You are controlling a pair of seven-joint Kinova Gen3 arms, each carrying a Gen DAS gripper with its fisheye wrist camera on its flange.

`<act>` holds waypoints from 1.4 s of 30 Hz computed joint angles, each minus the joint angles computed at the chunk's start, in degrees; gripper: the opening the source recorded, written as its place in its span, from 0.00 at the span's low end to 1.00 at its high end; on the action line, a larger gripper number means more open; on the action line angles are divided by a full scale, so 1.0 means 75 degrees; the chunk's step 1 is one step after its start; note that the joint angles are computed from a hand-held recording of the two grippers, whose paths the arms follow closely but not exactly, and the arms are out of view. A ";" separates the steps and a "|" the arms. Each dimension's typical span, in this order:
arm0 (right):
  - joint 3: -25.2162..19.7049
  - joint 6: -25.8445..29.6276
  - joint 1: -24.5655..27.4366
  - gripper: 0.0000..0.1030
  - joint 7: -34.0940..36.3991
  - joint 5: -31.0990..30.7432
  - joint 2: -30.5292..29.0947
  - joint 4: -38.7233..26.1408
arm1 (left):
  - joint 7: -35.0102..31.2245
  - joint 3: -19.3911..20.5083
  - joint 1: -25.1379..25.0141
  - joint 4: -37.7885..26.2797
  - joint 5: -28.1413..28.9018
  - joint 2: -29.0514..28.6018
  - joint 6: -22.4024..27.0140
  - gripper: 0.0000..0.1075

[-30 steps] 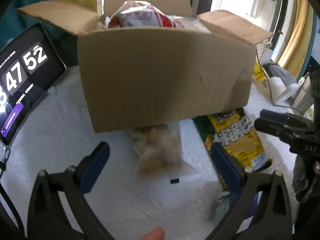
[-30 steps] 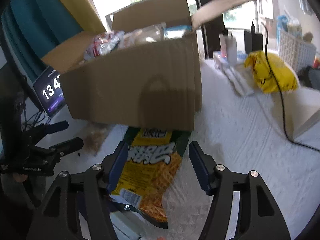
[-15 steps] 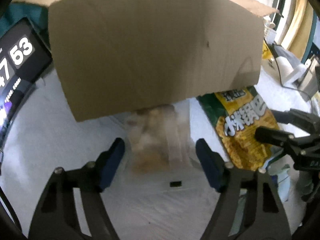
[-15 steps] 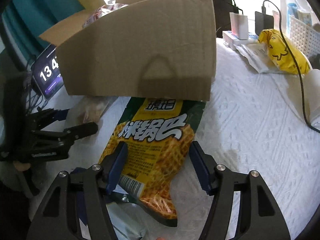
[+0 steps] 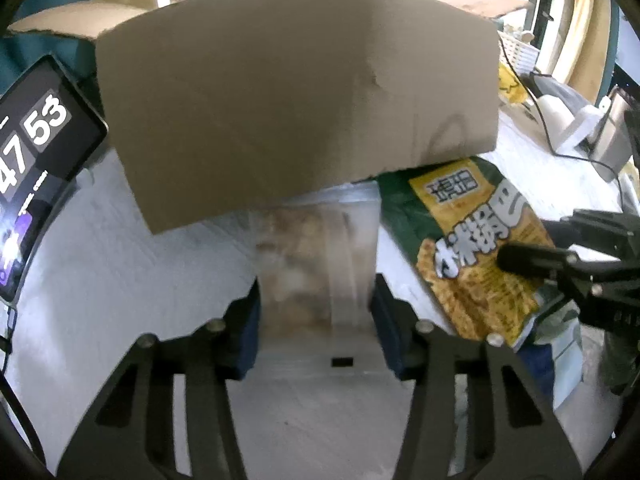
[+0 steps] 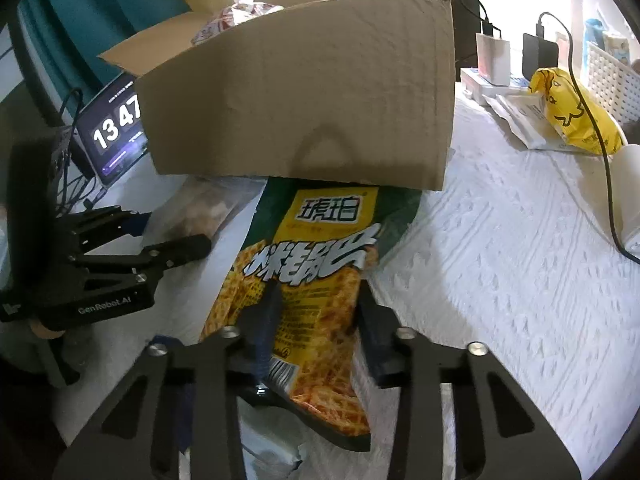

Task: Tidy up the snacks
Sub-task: 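Grasp the clear pastry pack with the left tool while the right tool grasps the yellow-green snack bag, then carry both held packs up over the cardboard box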

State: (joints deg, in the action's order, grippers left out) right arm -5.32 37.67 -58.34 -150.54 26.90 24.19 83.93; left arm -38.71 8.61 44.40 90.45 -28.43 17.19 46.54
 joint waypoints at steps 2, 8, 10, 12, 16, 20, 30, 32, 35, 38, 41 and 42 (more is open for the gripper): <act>-0.0003 -0.0125 0.0029 0.27 -0.0054 -0.0012 -0.0160 0.0213 | 0.0071 0.0016 0.0090 -0.0002 -0.0043 -0.0008 0.0040 0.46; -0.0048 -0.0381 0.0023 0.20 -0.0375 0.0242 -0.0595 0.0791 | 0.0463 0.0069 0.0333 0.0250 -0.0234 -0.0251 0.0063 0.45; -0.0071 -0.0389 0.0018 0.20 -0.0499 0.0363 -0.0729 0.0967 | 0.0626 0.0128 0.0377 0.0337 -0.0324 -0.0341 0.0068 0.45; -0.0110 -0.0367 -0.0005 0.19 -0.0640 0.0522 -0.0847 0.1096 | 0.0761 0.0194 0.0409 0.0410 -0.0413 -0.0437 0.0088 0.45; -0.0185 -0.0209 -0.0033 0.19 -0.1002 0.0810 -0.0992 0.1220 | 0.0973 0.0339 0.0437 0.0537 -0.0578 -0.0644 0.0168 0.45; -0.0264 0.0030 -0.0089 0.18 -0.1615 0.1255 -0.1223 0.1453 | 0.1221 0.0489 0.0482 0.0619 -0.0793 -0.0780 0.0241 0.45; -0.0824 0.0924 0.0037 0.17 -0.3222 0.2429 -0.1805 0.1991 | 0.1371 0.0869 0.0489 0.0885 -0.1002 -0.1125 0.0174 0.44; -0.0963 0.1165 0.0073 0.17 -0.3465 0.2661 -0.1939 0.2042 | 0.1461 0.0911 0.0527 0.0892 -0.1086 -0.1164 0.0219 0.44; -0.1181 0.1471 0.0146 0.17 -0.3616 0.2918 -0.2091 0.2029 | 0.1609 0.0954 0.0532 0.0907 -0.1234 -0.1249 0.0270 0.44; -0.1376 0.1784 0.0206 0.17 -0.3637 0.3151 -0.2215 0.1922 | 0.1787 0.1006 0.0541 0.0912 -0.1435 -0.1345 0.0354 0.44; -0.1524 0.1938 0.0271 0.17 -0.3567 0.3334 -0.2290 0.1799 | 0.1865 0.1063 0.0479 0.0887 -0.1589 -0.1449 0.0414 0.44; -0.1560 0.1935 0.0299 0.17 -0.3499 0.3362 -0.2296 0.1738 | 0.1890 0.1083 0.0454 0.0875 -0.1638 -0.1481 0.0433 0.44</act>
State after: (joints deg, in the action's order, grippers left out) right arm -17.01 52.18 -56.10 -176.78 52.12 6.98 96.96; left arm -24.54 16.73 47.81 97.02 -40.71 6.09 49.79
